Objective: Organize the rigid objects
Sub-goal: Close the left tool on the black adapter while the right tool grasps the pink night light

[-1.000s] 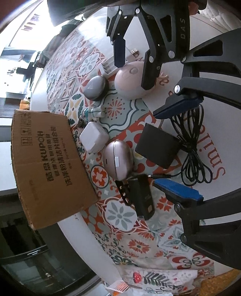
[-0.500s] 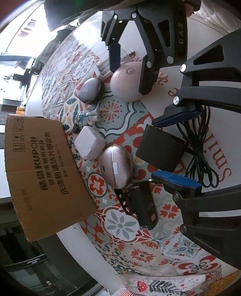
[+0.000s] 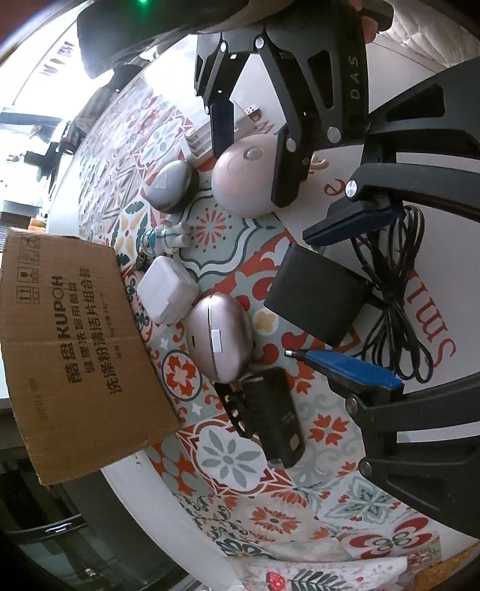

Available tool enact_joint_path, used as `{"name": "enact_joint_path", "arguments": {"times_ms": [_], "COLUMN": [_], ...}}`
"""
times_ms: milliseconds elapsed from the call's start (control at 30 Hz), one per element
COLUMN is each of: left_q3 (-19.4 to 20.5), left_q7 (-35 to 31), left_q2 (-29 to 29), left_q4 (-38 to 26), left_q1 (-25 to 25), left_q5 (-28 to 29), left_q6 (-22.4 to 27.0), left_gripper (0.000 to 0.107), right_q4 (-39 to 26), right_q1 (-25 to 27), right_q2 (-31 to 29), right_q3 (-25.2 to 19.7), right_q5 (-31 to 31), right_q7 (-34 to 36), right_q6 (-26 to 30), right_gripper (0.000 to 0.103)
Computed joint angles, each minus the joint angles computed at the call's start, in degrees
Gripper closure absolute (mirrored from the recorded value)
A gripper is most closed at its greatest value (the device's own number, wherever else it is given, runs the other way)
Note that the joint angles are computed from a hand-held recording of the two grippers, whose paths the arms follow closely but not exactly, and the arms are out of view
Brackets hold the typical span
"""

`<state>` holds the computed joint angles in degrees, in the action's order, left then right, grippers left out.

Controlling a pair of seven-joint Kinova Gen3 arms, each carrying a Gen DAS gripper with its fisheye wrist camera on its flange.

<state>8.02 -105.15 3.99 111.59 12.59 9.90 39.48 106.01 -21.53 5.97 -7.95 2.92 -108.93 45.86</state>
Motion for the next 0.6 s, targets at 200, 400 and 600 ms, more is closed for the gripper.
{"name": "enact_joint_path", "arguments": {"times_ms": [200, 400, 600], "left_q3": [-0.32, -0.38, -0.05], "left_q7": [-6.36, -6.09, -0.87], "left_q2": [0.67, 1.21, 1.89], "left_q4": [0.53, -1.77, -4.76], "left_q1": [-2.20, -1.96, 0.07], "left_q5": [6.80, 5.61, -1.13], "left_q6": [0.70, 5.26, 9.52], "left_gripper": [0.046, 0.038, 0.033], "right_q4": [-0.22, 0.25, 0.13], "right_q1": [0.36, -0.33, 0.63], "right_q2": [1.33, 1.38, 1.33], "right_q3": [0.12, -0.02, 0.03], "right_q5": [-1.63, -0.87, -3.43], "right_q7": [0.49, -0.15, 1.79], "right_q6": [-0.15, -1.49, -1.32], "right_gripper": [0.028, 0.028, 0.028]}}
